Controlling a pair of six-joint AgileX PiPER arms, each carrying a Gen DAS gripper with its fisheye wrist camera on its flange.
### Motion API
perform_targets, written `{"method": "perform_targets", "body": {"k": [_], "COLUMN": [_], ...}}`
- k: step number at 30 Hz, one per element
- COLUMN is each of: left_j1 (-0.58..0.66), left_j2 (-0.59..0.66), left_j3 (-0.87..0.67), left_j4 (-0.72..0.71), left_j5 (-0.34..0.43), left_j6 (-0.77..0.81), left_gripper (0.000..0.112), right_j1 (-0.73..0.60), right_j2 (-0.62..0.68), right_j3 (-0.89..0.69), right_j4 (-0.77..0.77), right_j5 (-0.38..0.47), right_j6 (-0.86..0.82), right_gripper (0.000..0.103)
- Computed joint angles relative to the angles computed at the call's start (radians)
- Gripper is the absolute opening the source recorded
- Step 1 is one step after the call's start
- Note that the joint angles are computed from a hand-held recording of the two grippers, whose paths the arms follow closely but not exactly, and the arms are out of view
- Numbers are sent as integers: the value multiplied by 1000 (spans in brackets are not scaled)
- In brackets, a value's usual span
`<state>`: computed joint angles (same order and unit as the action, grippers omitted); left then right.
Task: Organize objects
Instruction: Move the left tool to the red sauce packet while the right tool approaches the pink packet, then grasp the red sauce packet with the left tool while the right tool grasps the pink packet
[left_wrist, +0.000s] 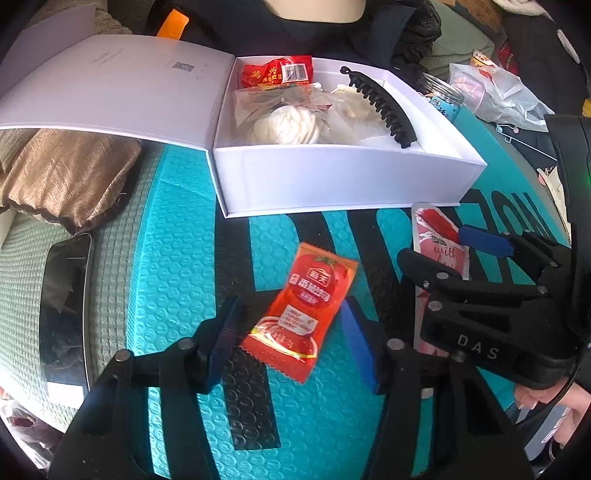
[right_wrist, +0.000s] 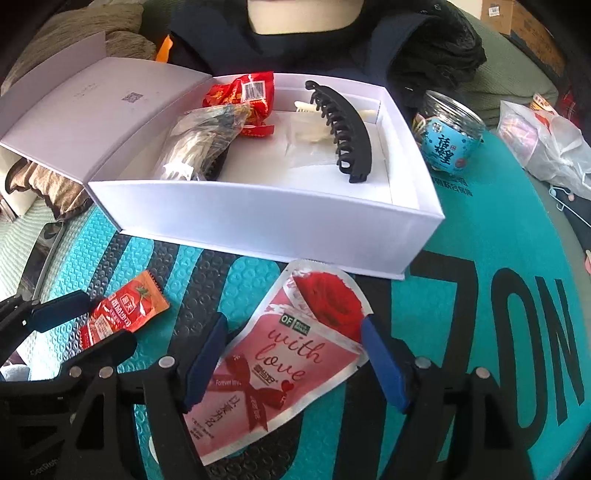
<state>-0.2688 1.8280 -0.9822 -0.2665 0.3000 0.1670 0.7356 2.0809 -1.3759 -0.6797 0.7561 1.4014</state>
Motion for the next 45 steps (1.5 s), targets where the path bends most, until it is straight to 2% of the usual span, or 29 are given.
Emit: {"method": "perform_targets", "body": {"k": [2, 4, 5, 7, 10, 13, 17, 24, 31, 35, 38, 45], "left_j1": [-29, -61, -68, -71, -89, -124, -164, -243, -301, -336, -357, -354], "left_j2": [-4, -6, -7, -4, -4, -15, -28, -65, -99, -95, -90, -90], "left_j3": [4, 8, 6, -4, -12, -6, -4, 29, 67, 70, 64, 72], "left_j4": [87, 225, 240, 197, 152, 214, 228, 239, 311, 450, 536, 543], "left_j5": [-6, -16, -14, -1, 12, 20, 43, 57, 59, 59, 74, 62], "left_j6": [-58, -189, -210, -181, -143, -225, -285, -394, -558, -706, -785, -790], "left_gripper": [37, 33, 31, 30, 29, 29, 29, 29, 29, 29, 30, 31], "right_j1": [7, 13, 13, 7, 4, 2, 9, 31, 64, 98, 115, 176], "right_j2": [-19, -46, -56, -82, -124, -159, -227, -309, -379, -378, -375, -349], "right_j3": [38, 82, 96, 130, 184, 235, 332, 455, 548, 552, 559, 559], "right_j4": [-27, -46, -47, -34, -24, -32, -59, -103, -171, -180, -187, -227], "right_j5": [-27, -45, -54, -80, -111, -145, -178, -211, -214, -166, -149, -94], "right_j6": [1, 0, -4, -11, -41, -47, -17, 36, 134, 188, 242, 356], "right_gripper": [74, 69, 65, 60, 48, 46, 43, 43, 43, 57, 60, 70]}}
